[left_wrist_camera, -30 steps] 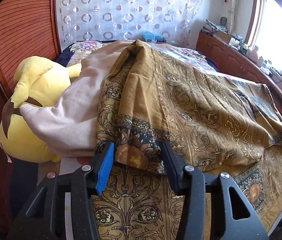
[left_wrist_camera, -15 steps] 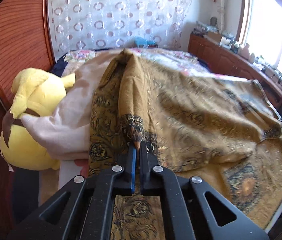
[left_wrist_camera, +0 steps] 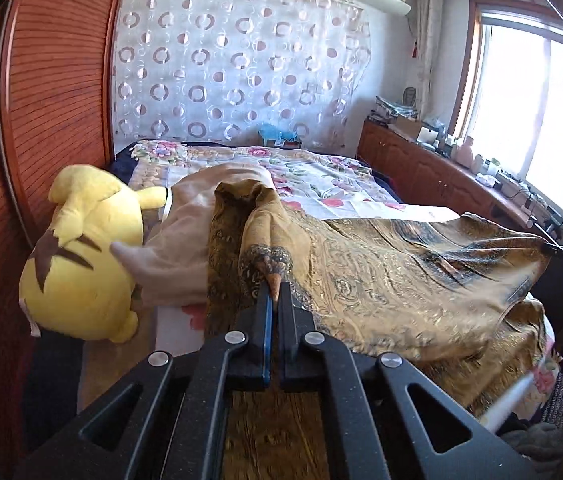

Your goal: Fold small clothes

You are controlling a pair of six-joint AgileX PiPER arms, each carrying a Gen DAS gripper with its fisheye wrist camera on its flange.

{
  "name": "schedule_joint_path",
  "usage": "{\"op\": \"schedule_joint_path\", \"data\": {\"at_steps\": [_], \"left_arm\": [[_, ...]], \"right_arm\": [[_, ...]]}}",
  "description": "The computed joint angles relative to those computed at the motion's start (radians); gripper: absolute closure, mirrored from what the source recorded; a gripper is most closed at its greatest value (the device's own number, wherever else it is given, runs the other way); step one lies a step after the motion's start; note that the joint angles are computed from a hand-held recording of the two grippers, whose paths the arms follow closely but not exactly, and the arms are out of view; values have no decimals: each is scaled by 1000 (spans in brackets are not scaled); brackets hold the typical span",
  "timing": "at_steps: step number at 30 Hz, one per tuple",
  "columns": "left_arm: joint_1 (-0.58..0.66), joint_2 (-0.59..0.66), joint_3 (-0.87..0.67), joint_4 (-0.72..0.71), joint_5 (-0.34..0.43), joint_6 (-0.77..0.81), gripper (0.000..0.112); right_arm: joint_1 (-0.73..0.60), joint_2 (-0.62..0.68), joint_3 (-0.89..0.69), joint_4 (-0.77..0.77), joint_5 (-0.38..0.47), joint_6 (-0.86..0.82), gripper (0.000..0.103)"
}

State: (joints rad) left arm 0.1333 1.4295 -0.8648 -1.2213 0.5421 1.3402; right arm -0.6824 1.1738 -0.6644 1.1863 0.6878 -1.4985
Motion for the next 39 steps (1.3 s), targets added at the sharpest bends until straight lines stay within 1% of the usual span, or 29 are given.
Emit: {"op": "schedule_joint_path", "data": {"at_steps": [3, 4, 5, 6, 7, 9, 11, 12, 14, 15, 16, 17, 18, 19, 20, 21, 22, 23, 25, 26, 27, 28, 29, 30, 31, 32, 36, 37, 39], "left_arm": [[63, -77, 100, -15, 47, 41, 110], [77, -94, 123, -11, 60, 46, 110], [84, -123, 156, 4, 58, 54, 110], [79, -151, 188, 10, 37, 62, 110], [67, -169, 214, 26, 9, 49, 110], [28, -172, 242, 90, -45, -3, 110], [2, -163, 258, 136, -87, -32, 110], [-6, -154, 260, 143, -98, -39, 110], [-22, -151, 259, 177, -120, -81, 108], [-28, -147, 254, 190, -130, -94, 103], [-40, -155, 260, 192, -148, -97, 101], [-58, -163, 266, 202, -174, -102, 98], [-72, -177, 273, 230, -188, -131, 92], [-77, -179, 270, 245, -189, -147, 89], [-68, -177, 260, 244, -170, -142, 83], [-69, -178, 259, 248, -166, -145, 74], [-78, -182, 261, 264, -176, -164, 74], [-92, -183, 259, 300, -193, -201, 74], [-109, -185, 261, 343, -216, -248, 73], [-115, -185, 262, 347, -221, -256, 70], [-115, -184, 262, 349, -223, -260, 61], [-117, -185, 266, 350, -230, -265, 55], [-121, -186, 269, 348, -237, -268, 40], [-124, -187, 273, 340, -241, -263, 34], [-121, -186, 275, 327, -241, -251, 33], [-119, -184, 276, 316, -239, -243, 33], [-117, -170, 276, 321, -248, -268, 33], [-111, -166, 278, 303, -246, -249, 33], [-101, -160, 283, 280, -246, -228, 33]], "right_arm": [[-91, -37, 55, 6, 76, -67, 99], [-141, -48, 85, 9, 111, -105, 99], [-168, -68, 98, -8, 140, -103, 99], [-204, -82, 125, -10, 167, -128, 99], [-243, -94, 125, -27, 206, -114, 99], [-302, -110, 162, -43, 256, -131, 99], [-277, -110, 204, -50, 195, -148, 99], [-254, -94, 222, -45, 155, -161, 99], [-224, -69, 231, -30, 108, -168, 99], [-210, -54, 231, -14, 85, -170, 99], [-183, -46, 221, -14, 60, -152, 99], [-166, -52, 218, -12, 43, -143, 95], [-128, -59, 219, 9, 6, -139, 94], [-102, -85, 223, 17, -17, -126, 94], [-88, -120, 233, 15, -25, -115, 93], [-79, -155, 242, 6, -31, -102, 93], [-92, -197, 256, -6, -20, -100, 92], [-71, -216, 265, -2, -39, -99, 91], [-7, -249, 279, 6, -94, -81, 89], [22, -247, 299, 43, -131, -113, 89], [58, -246, 308, 65, -167, -123, 89], [75, -237, 320, 113, -187, -174, 89], [57, -250, 336, 127, -178, -203, 89], [79, -250, 340, 151, -191, -220, 89], [106, -225, 349, 212, -215, -277, 89], [118, -239, 365, 234, -220, -293, 88], [147, -194, 370, 326, -230, -396, 86], [175, -177, 371, 365, -250, -424, 85], [207, -143, 369, 411, -262, -457, 76]]}}
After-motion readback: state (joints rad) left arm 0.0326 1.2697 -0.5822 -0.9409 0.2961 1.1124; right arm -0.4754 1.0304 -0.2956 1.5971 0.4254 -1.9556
